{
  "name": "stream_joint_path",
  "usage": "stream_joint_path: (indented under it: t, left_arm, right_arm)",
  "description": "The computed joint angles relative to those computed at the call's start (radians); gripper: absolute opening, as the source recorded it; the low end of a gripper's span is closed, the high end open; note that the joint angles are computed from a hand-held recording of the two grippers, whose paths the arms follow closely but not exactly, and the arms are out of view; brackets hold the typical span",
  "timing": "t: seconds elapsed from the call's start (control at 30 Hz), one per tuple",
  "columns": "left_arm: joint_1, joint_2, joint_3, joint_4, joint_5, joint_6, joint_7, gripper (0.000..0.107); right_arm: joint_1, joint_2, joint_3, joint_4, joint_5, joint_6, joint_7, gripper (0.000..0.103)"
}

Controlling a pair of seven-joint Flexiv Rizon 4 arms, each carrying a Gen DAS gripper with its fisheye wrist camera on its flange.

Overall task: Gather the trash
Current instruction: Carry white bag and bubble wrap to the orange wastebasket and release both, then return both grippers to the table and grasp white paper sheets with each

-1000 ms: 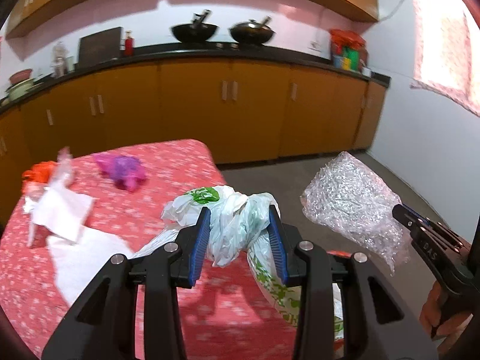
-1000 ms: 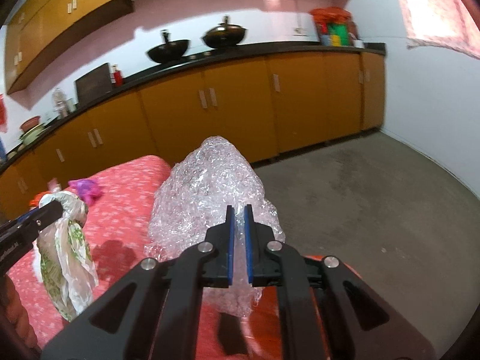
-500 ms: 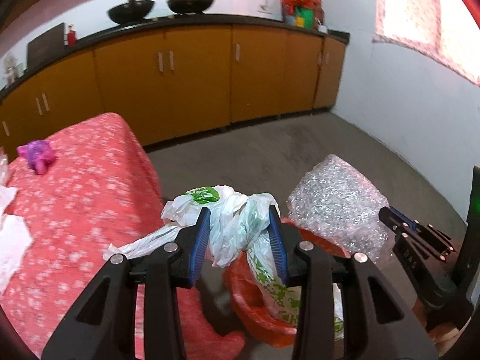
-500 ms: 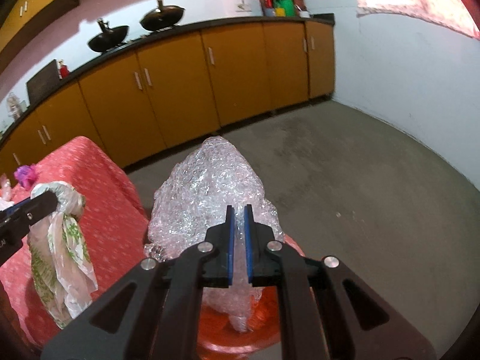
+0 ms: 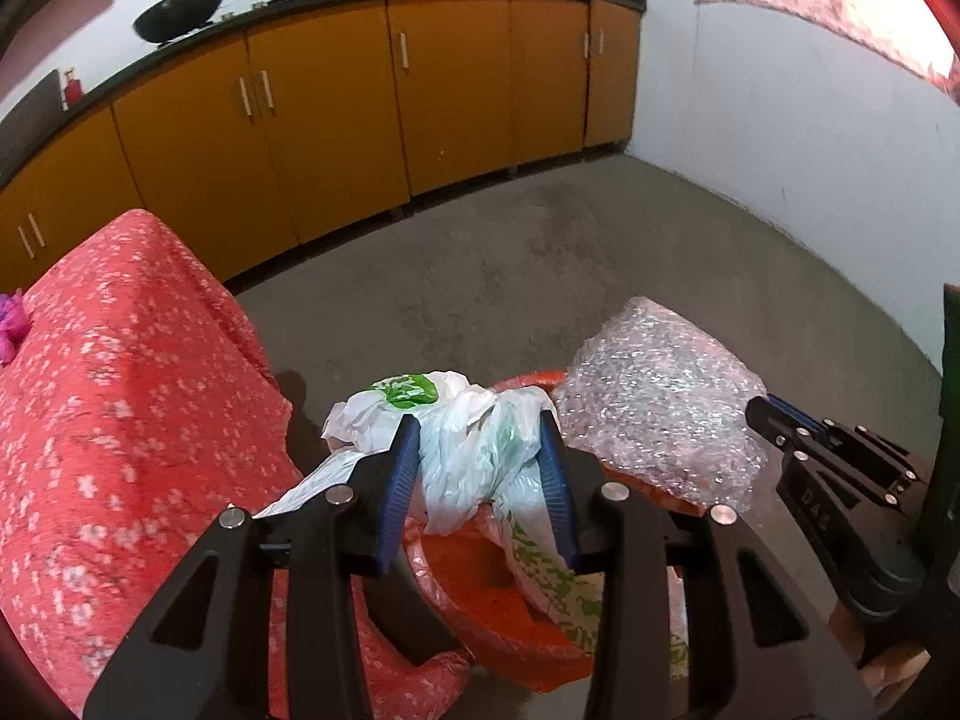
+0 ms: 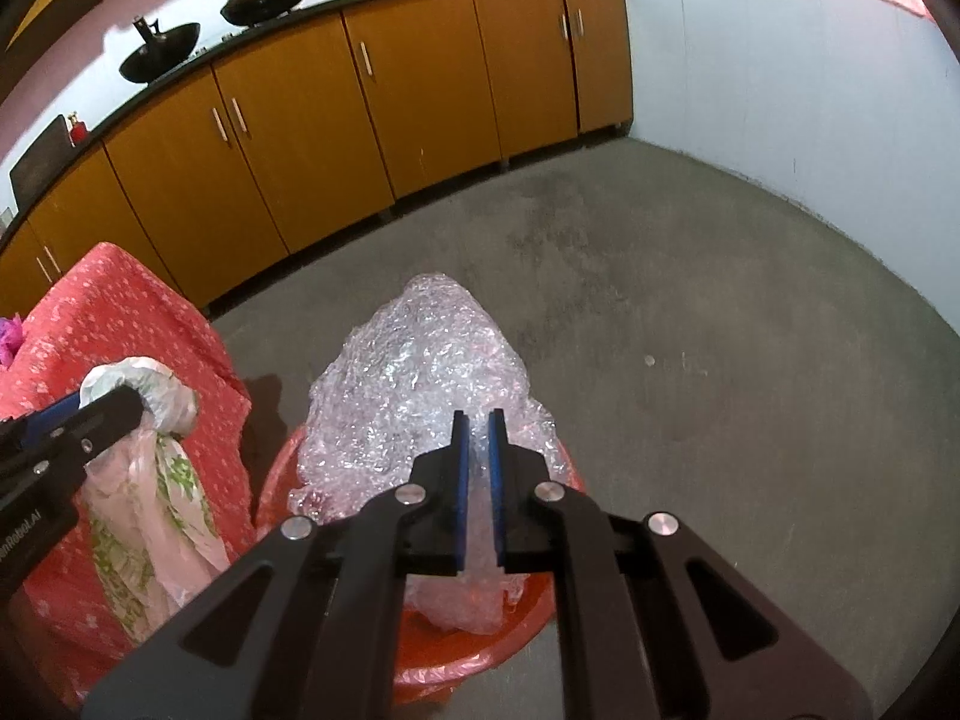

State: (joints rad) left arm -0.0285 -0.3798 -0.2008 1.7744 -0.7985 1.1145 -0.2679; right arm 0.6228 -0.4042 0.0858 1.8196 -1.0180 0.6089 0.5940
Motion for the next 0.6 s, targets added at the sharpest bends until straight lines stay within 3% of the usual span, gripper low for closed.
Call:
stream_joint_path:
  t: [0.4, 0.6]
  left_arm:
    - [-0.010, -0.033, -0.009, -0.012, 0.059, 0.004, -0.035, 0.046]
    - [-0.005, -0.023, -0.023, 0.000, 0.024, 0.003, -0.025, 0.056]
  right_arm:
    - [-0.030, -0.028, -0.033, 0.005, -0.018, 0.132, 0.041, 0.016]
    - [-0.025, -0.019, -0.029, 0.010, -0.018, 0.114, 0.054, 0.021]
